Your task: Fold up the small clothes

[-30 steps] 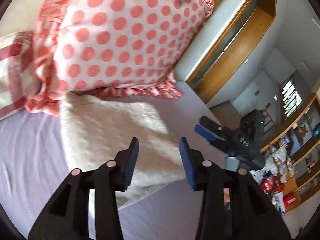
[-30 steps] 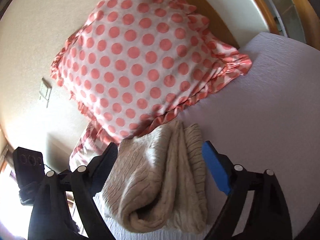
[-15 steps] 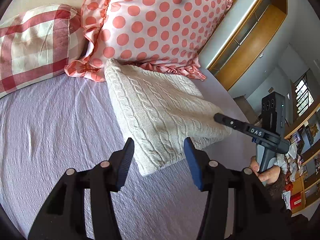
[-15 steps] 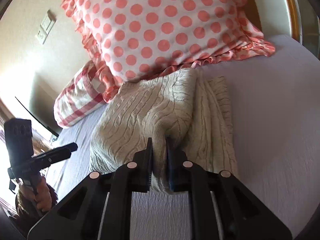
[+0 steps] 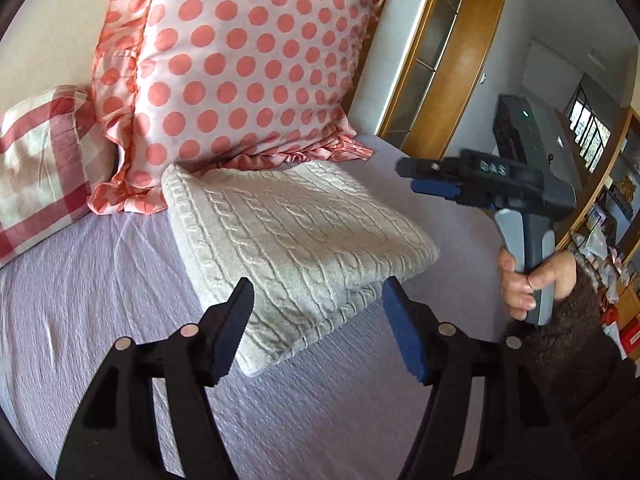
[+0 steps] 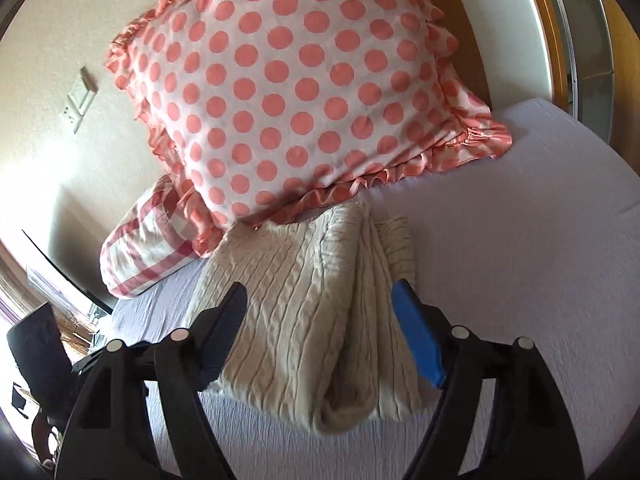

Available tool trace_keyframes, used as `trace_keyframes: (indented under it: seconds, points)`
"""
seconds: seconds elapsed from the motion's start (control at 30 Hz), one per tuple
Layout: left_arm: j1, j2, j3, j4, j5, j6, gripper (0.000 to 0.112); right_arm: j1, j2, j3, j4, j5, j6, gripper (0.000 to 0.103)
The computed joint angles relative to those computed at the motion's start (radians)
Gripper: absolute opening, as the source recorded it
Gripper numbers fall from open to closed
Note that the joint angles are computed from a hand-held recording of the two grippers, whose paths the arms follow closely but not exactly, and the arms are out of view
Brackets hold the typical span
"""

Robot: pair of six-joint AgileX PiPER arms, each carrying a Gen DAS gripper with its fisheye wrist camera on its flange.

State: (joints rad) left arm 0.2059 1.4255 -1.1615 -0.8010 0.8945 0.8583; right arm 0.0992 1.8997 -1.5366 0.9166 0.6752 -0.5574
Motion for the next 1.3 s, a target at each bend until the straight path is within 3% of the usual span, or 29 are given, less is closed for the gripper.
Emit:
trace_keyframes:
  seconds: [0.1,0.13,0.2,0.27,0.33,0.47,0.53,0.6,0.67,0.7,0.8,0.87,0.93,1.0,1.07,1.17,1.23,1.3]
  points:
    - [-0.052,0.059,-0.019,0.056,-0.031,-0.072,0.067,0.031,0.146,-0.206,-0.160,0.069,0.180,0.059]
    - [-0.057,0.078,-0.022,0.060,-0.031,-0.083,0.067,0.044,0.166,-0.229,-0.194,0.070,0.200,0.042]
    - [-0.065,0.097,-0.018,0.064,-0.045,-0.092,0.067,0.088,0.146,-0.181,-0.253,-0.005,0.177,0.018]
    - [-0.072,0.094,-0.009,0.058,-0.057,-0.075,0.069,0.132,0.087,-0.086,-0.344,-0.143,0.174,0.014]
    - [-0.076,0.090,-0.006,0.052,-0.060,-0.064,0.069,0.132,0.067,-0.058,-0.390,-0.192,0.227,0.011]
    - [-0.017,0.040,0.025,-0.047,-0.056,-0.001,0.068,0.096,0.040,-0.036,-0.436,-0.241,0.337,0.010]
    - [0.041,0.039,0.012,-0.098,-0.034,0.012,0.068,0.074,0.050,-0.046,-0.438,-0.223,0.362,0.010]
    - [0.088,0.073,-0.023,-0.117,-0.003,-0.010,0.069,0.071,0.107,-0.105,-0.463,-0.154,0.394,0.010]
    - [0.117,0.121,-0.067,-0.107,0.020,-0.064,0.069,0.087,0.114,-0.086,-0.466,-0.185,0.363,0.011]
    - [0.136,0.150,-0.089,-0.116,0.046,-0.085,0.069,0.080,0.094,-0.060,-0.408,-0.203,0.301,0.014]
    - [0.193,0.228,-0.148,-0.149,0.132,-0.154,0.070,0.035,-0.008,0.062,-0.110,-0.246,0.075,0.059]
    - [0.216,0.256,-0.158,-0.191,0.165,-0.153,0.070,0.006,-0.075,0.117,0.090,-0.166,-0.120,0.060]
    - [0.222,0.245,-0.141,-0.223,0.160,-0.118,0.070,-0.006,-0.103,0.167,0.273,-0.034,-0.320,0.060]
    - [0.217,0.222,-0.122,-0.265,0.168,-0.056,0.070,0.009,-0.106,0.209,0.340,0.034,-0.459,0.060]
    - [0.184,0.191,-0.111,-0.284,0.143,-0.010,0.070,0.038,-0.086,0.202,0.295,0.024,-0.440,0.060]
    - [0.081,0.164,-0.128,-0.238,0.043,-0.007,0.077,0.056,-0.042,0.169,0.185,-0.003,-0.306,0.061]
    - [-0.015,0.173,-0.162,-0.087,-0.067,-0.091,0.082,0.055,-0.009,0.158,0.115,0.022,-0.236,0.061]
    - [-0.071,0.223,-0.204,0.073,-0.067,-0.216,0.082,0.062,-0.027,0.208,0.103,0.008,-0.269,0.060]
